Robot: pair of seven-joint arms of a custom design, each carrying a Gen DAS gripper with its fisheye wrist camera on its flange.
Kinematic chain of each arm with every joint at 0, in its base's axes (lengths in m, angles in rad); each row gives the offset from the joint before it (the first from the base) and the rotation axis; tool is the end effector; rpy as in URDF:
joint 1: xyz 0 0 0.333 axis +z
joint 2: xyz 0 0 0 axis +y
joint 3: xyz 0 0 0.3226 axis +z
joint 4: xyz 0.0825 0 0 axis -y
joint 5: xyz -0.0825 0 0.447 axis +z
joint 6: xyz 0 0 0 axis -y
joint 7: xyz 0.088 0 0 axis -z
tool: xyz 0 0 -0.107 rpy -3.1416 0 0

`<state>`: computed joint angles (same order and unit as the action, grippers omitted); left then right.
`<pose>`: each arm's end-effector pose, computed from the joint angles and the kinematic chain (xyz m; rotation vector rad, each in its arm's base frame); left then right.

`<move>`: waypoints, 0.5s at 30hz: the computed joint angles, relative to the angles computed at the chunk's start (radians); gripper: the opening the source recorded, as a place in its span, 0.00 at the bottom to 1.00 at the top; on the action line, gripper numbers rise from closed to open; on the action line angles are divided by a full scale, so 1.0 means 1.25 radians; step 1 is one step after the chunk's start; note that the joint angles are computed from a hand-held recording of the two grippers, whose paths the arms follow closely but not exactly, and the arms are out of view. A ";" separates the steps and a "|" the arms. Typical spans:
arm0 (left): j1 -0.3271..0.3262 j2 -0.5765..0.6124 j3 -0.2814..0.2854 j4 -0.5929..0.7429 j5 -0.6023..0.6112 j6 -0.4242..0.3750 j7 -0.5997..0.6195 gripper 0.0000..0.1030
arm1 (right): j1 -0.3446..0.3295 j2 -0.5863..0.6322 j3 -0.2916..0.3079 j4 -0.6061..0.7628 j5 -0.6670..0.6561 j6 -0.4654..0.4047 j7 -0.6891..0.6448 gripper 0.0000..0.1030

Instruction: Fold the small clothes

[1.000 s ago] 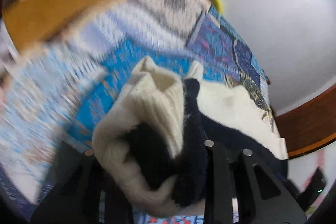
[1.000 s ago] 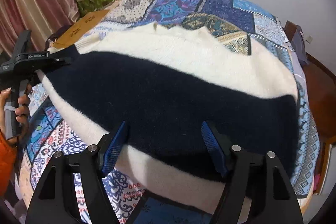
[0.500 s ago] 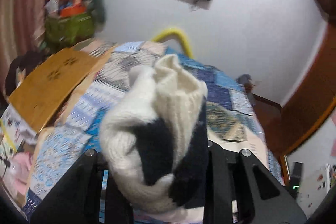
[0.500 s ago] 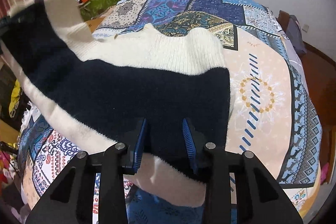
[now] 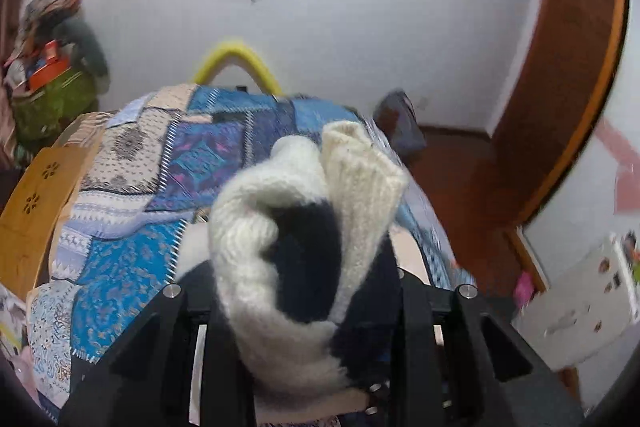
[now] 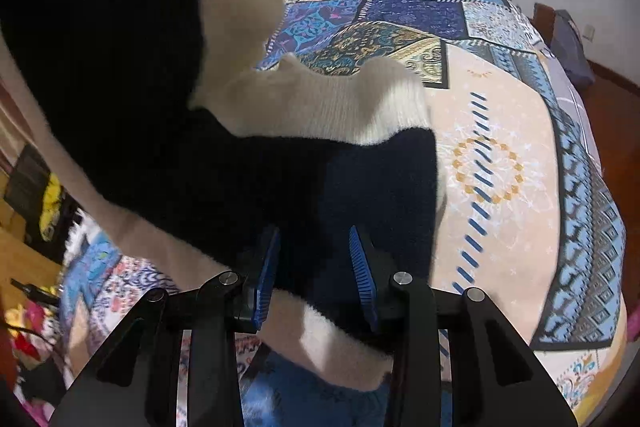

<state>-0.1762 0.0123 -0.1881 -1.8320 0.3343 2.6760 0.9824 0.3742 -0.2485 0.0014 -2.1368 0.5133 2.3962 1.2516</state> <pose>0.6292 -0.2500 0.6048 -1.7480 1.7627 -0.9319 0.5384 0.2165 0.5551 -2.0723 1.3683 -0.0312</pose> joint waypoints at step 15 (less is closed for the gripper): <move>-0.053 0.008 -0.034 -0.030 -0.158 -0.170 0.281 0.60 | -0.057 -0.110 -0.040 -0.062 -0.139 0.007 0.093 0.32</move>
<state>-0.2426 0.0221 -0.2311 -1.8699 0.1365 2.4641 1.3339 0.3027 -0.3864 -0.0480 -2.2146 0.3395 2.4054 1.3676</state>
